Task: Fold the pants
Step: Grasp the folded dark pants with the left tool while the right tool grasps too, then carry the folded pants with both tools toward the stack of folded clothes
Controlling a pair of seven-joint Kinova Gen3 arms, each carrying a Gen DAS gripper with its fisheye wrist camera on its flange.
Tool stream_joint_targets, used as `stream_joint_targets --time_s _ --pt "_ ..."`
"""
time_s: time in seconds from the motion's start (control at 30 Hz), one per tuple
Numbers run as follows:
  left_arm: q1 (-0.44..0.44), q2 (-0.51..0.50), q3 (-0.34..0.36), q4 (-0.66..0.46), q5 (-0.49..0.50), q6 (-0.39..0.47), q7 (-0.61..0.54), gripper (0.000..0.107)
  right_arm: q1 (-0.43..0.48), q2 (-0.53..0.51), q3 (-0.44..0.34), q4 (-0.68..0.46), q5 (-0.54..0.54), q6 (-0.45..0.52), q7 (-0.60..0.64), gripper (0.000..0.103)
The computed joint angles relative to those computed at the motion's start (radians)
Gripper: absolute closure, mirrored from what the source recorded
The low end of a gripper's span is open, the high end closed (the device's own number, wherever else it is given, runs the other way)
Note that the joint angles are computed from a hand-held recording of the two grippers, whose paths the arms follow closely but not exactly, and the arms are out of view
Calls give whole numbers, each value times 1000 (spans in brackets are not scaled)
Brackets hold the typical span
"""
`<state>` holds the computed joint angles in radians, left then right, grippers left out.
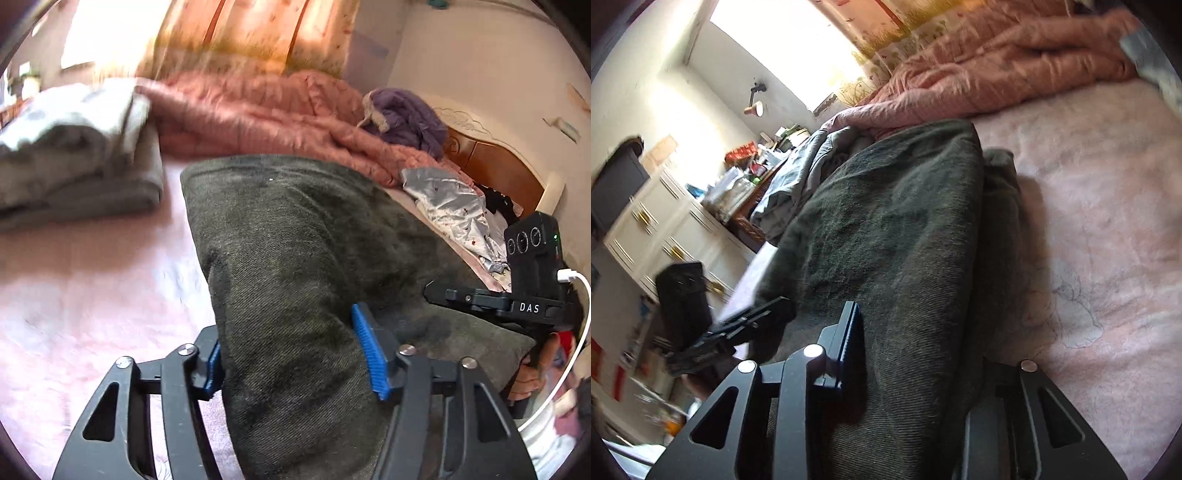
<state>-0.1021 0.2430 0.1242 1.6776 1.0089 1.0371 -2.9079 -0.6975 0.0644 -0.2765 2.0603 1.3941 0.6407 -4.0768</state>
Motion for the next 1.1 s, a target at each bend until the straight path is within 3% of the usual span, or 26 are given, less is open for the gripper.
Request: stream_joint_targets --time_s 0.13,0.33,0.47,0.9,1.1 --pt "-28 -49 -15 27 56 12 -76 51 -27 13 -55 -88 -105 143 163 72" --pt "-77 -79 -66 -13 115 104 -80 51 -52 51 -122 -286 -200 327 407 72" --pt "-124 -87 -96 -59 149 161 -78 51 -157 100 -52 -439 -213 410 559 72" --pt "-253 -76 -146 -143 317 169 -177 51 -287 297 113 -828 -157 391 841 72" --pt "-254 4 -107 -293 372 86 -217 51 -285 384 213 -1008 -164 317 954 72"
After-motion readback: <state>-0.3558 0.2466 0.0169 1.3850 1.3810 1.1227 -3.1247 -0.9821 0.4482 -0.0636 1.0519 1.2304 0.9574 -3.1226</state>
